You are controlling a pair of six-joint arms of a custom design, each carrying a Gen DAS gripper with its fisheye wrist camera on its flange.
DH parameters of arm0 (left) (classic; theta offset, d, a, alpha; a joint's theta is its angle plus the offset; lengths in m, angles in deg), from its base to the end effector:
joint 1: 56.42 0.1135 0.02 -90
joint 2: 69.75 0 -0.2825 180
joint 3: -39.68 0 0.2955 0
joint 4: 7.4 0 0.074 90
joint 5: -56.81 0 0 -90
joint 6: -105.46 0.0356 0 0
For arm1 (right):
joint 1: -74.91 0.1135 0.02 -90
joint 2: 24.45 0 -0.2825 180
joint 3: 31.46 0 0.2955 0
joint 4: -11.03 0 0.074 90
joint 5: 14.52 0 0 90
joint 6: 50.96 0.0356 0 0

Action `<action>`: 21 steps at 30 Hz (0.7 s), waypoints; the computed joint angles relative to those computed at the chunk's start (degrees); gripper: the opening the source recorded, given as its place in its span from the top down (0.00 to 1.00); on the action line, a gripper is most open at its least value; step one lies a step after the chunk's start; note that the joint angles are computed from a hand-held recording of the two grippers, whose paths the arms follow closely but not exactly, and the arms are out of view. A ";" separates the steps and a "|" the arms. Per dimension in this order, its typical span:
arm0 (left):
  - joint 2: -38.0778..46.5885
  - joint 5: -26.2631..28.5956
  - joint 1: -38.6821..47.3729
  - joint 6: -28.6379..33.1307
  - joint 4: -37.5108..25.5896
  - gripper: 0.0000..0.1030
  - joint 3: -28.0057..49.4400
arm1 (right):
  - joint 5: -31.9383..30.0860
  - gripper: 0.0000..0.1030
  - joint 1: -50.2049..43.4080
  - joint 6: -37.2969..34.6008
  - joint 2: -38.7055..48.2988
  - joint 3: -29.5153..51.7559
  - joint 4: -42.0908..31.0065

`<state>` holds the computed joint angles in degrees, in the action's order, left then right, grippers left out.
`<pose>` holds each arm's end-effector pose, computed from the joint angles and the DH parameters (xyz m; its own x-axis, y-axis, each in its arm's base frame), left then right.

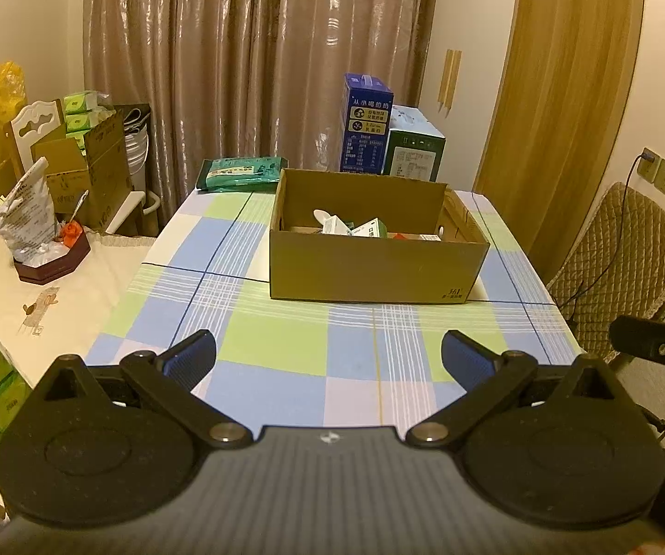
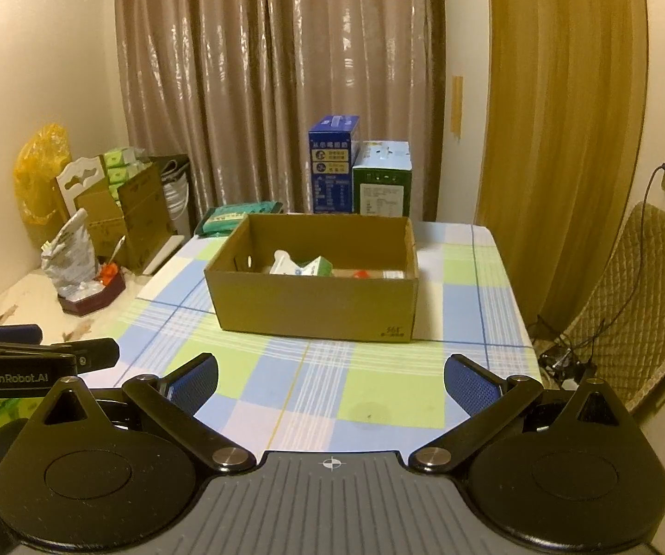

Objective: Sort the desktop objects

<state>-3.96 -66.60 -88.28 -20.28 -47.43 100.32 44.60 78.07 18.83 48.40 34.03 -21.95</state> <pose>0.2410 -0.1267 0.2711 -0.5538 -0.2299 -0.8003 -0.2618 0.9605 -0.0947 0.3080 0.0353 0.2779 -0.4553 -0.3221 -0.8301 -0.6342 0.7716 0.0485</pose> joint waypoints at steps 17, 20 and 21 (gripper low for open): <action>0.30 0.86 0.51 0.12 1.06 0.01 -1.21 | 0.90 0.02 0.77 -0.40 1.03 -0.60 0.66; 0.49 1.03 0.74 0.05 1.13 0.01 -1.21 | 1.16 0.02 1.00 -0.30 1.25 -0.71 0.73; 0.46 1.05 0.76 0.04 1.15 0.01 -1.30 | 1.12 0.02 0.92 -0.38 1.27 -0.71 0.63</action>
